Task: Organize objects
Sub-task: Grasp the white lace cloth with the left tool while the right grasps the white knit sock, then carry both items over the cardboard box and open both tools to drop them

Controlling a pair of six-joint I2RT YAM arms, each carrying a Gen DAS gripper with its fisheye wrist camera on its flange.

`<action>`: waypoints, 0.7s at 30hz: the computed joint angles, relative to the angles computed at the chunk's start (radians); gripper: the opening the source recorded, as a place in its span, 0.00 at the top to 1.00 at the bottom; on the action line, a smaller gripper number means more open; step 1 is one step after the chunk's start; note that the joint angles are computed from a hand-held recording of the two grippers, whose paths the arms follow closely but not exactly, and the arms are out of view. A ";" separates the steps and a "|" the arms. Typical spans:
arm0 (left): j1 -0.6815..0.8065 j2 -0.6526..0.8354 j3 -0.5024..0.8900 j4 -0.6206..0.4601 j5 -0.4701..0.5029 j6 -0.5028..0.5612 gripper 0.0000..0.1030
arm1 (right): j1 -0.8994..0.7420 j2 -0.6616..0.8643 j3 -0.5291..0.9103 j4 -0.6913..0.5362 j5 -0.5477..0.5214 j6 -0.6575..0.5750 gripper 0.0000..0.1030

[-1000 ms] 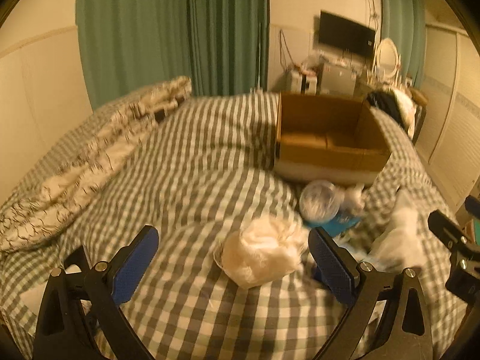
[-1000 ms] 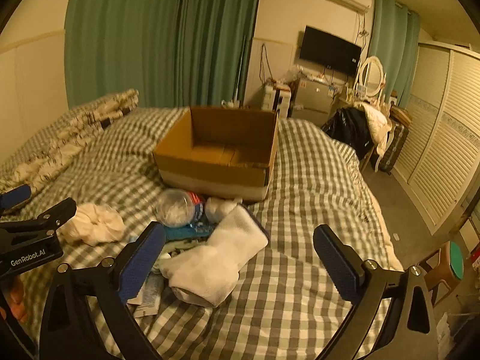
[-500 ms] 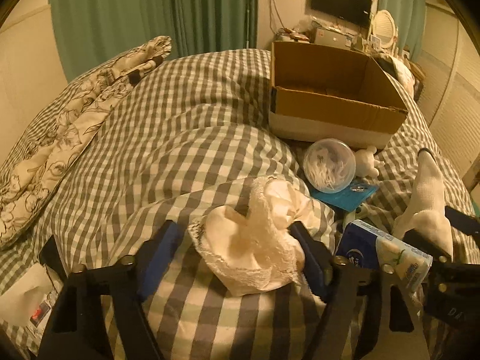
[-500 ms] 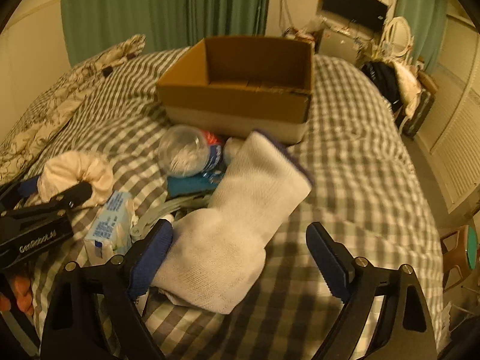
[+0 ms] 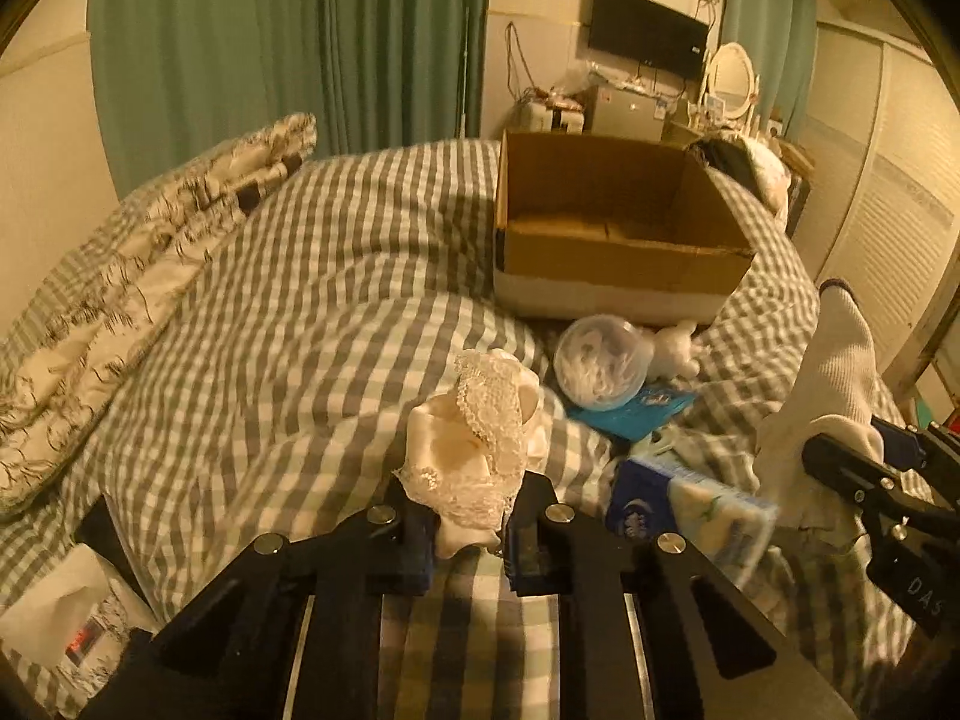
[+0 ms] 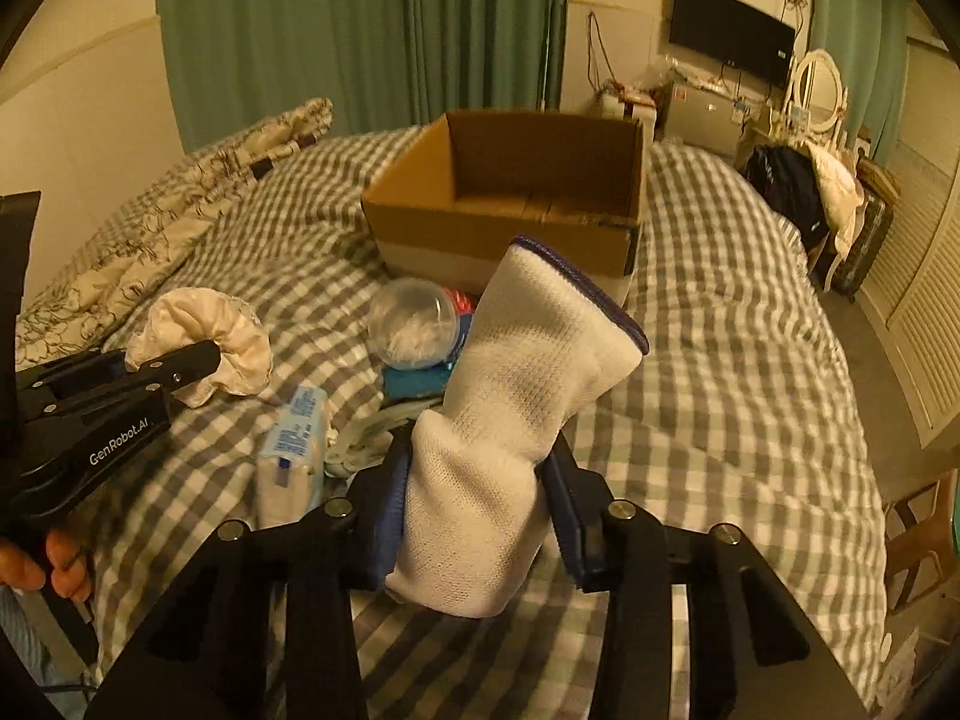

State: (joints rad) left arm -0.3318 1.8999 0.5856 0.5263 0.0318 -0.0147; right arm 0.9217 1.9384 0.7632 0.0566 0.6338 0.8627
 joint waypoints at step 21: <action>-0.065 0.084 0.598 -0.335 0.094 -0.051 0.85 | -0.335 -0.291 0.096 0.115 -0.031 -0.551 0.62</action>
